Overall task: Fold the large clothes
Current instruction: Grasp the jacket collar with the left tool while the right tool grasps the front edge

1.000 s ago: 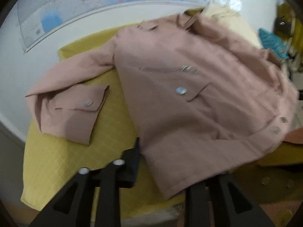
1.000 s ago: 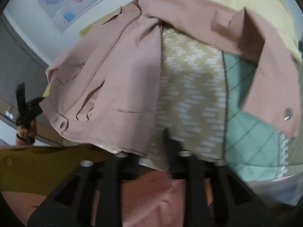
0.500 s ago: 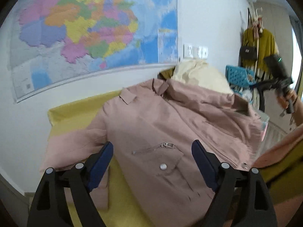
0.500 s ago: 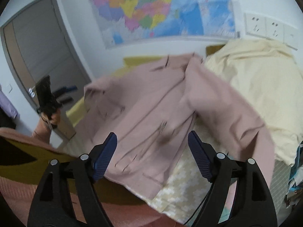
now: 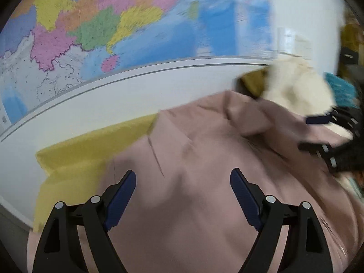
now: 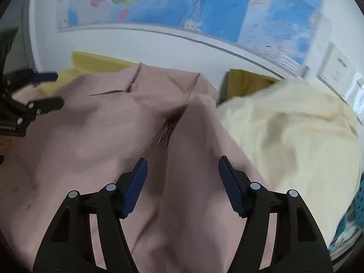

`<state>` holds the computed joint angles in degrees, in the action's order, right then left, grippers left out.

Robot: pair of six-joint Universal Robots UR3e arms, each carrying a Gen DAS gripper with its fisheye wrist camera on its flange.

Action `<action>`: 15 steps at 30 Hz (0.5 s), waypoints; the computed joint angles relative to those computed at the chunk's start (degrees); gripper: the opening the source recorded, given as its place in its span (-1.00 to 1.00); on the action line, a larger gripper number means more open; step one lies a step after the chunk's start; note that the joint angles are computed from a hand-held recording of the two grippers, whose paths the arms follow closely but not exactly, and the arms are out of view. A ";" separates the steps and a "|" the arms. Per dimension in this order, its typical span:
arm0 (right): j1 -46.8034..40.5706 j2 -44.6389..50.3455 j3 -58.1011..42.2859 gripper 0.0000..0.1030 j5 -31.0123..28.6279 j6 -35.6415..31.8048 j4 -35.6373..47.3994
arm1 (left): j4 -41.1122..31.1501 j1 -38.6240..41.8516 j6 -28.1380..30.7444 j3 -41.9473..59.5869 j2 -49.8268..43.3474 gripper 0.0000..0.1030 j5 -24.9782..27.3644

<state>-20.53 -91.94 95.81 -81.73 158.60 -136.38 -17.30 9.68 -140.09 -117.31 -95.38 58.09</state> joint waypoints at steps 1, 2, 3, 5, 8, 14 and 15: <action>0.86 3.70 -2.90 0.16 -0.80 0.42 0.46 | 2.67 -3.33 -3.28 4.80 -5.68 0.59 4.13; 1.68 6.07 -4.59 -0.01 -2.18 0.84 0.24 | 3.31 -5.54 -5.36 8.69 -9.63 0.59 7.14; 2.76 9.47 -6.77 -0.26 -5.24 1.28 -0.58 | 3.53 -7.95 -6.89 13.54 -14.53 0.56 10.37; 2.45 12.70 -9.42 -0.83 -6.84 0.66 -0.02 | 3.33 -11.01 -8.19 20.06 -20.83 0.43 15.26; -3.33 10.17 -9.66 -0.89 0.36 1.30 1.65 | -2.66 -13.83 -10.08 30.36 -28.27 -0.43 20.06; -17.38 5.86 -9.21 -0.91 15.94 7.56 0.03 | 2.08 -14.45 -16.06 37.10 -32.09 -0.82 19.92; -17.96 7.43 -9.85 -0.91 16.26 8.31 0.95 | 1.24 -14.32 -17.23 38.82 -32.90 -0.82 19.49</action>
<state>-38.49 -84.51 85.96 -65.47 166.91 -135.44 -16.06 -4.64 -157.32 -78.49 -128.28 77.58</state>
